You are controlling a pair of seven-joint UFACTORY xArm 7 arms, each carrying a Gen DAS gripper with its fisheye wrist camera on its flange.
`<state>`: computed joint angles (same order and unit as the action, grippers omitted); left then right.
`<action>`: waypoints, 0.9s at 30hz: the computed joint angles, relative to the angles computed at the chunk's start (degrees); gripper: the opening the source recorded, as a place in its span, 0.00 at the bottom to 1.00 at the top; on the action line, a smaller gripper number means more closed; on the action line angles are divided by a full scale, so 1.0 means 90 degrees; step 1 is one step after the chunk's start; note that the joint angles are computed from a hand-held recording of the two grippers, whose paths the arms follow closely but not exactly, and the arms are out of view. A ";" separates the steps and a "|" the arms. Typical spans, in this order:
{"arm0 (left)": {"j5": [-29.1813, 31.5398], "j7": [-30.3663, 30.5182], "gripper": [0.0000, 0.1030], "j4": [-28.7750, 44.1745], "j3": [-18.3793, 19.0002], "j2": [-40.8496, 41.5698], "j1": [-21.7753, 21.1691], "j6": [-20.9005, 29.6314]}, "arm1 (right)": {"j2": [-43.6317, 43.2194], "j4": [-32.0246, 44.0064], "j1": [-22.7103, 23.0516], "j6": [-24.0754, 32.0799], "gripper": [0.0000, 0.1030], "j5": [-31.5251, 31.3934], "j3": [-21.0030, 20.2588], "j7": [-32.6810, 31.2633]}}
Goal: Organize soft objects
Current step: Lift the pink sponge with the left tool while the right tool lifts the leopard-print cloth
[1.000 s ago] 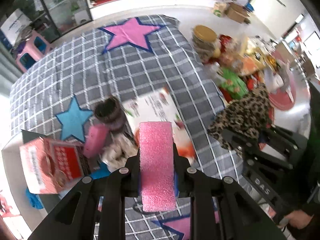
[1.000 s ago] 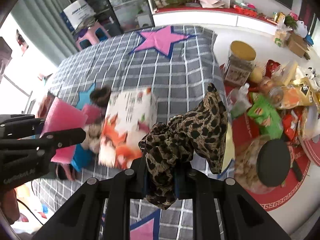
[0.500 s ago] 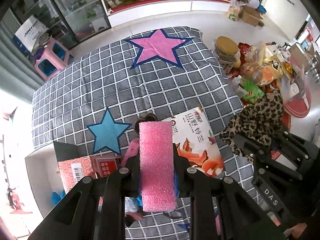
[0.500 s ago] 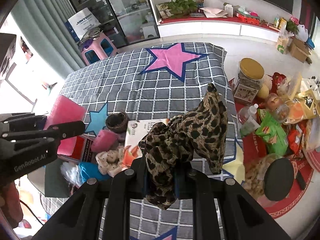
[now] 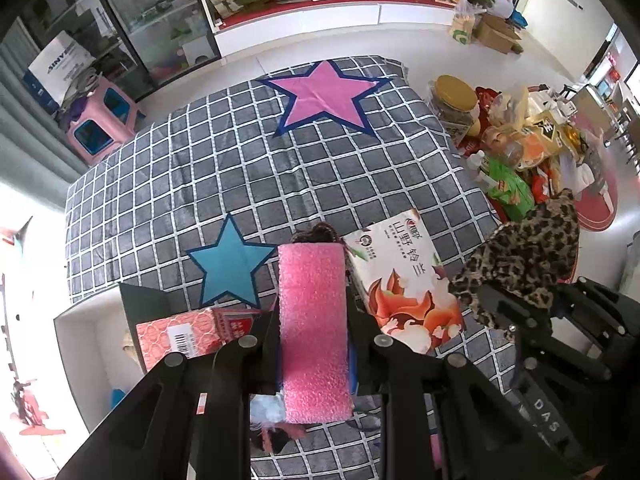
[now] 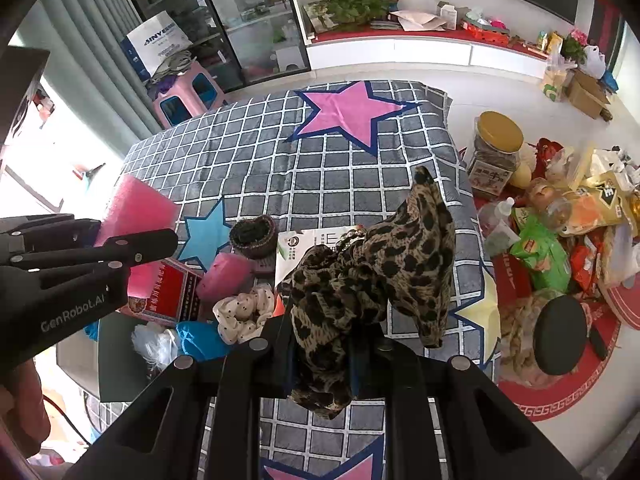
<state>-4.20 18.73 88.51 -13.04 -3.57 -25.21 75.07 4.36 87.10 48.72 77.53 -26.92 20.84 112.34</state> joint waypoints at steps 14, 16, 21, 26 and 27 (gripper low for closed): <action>-0.0456 0.0123 0.23 0.0062 0.0341 -0.0222 0.0481 0.0013 | 0.0633 0.1102 0.0346 0.0573 0.19 -0.0089 -0.0247 -0.0543; -0.0497 0.0106 0.23 0.0045 0.0382 -0.0236 0.0554 -0.0001 | 0.0729 0.1244 0.0367 0.0620 0.19 -0.0069 -0.0293 -0.0684; -0.0693 0.0102 0.23 0.0066 0.0489 -0.0239 0.0725 0.0028 | 0.0957 0.1631 0.0451 0.0772 0.19 -0.0044 -0.0426 -0.0944; -0.0800 0.0095 0.23 0.0099 0.0548 -0.0197 0.0852 0.0110 | 0.1341 0.2344 0.0639 0.1154 0.19 -0.0134 -0.0599 -0.1315; -0.0830 0.0103 0.23 0.0101 0.0560 -0.0195 0.0874 0.0125 | 0.1390 0.2443 0.0677 0.1199 0.19 -0.0138 -0.0643 -0.1369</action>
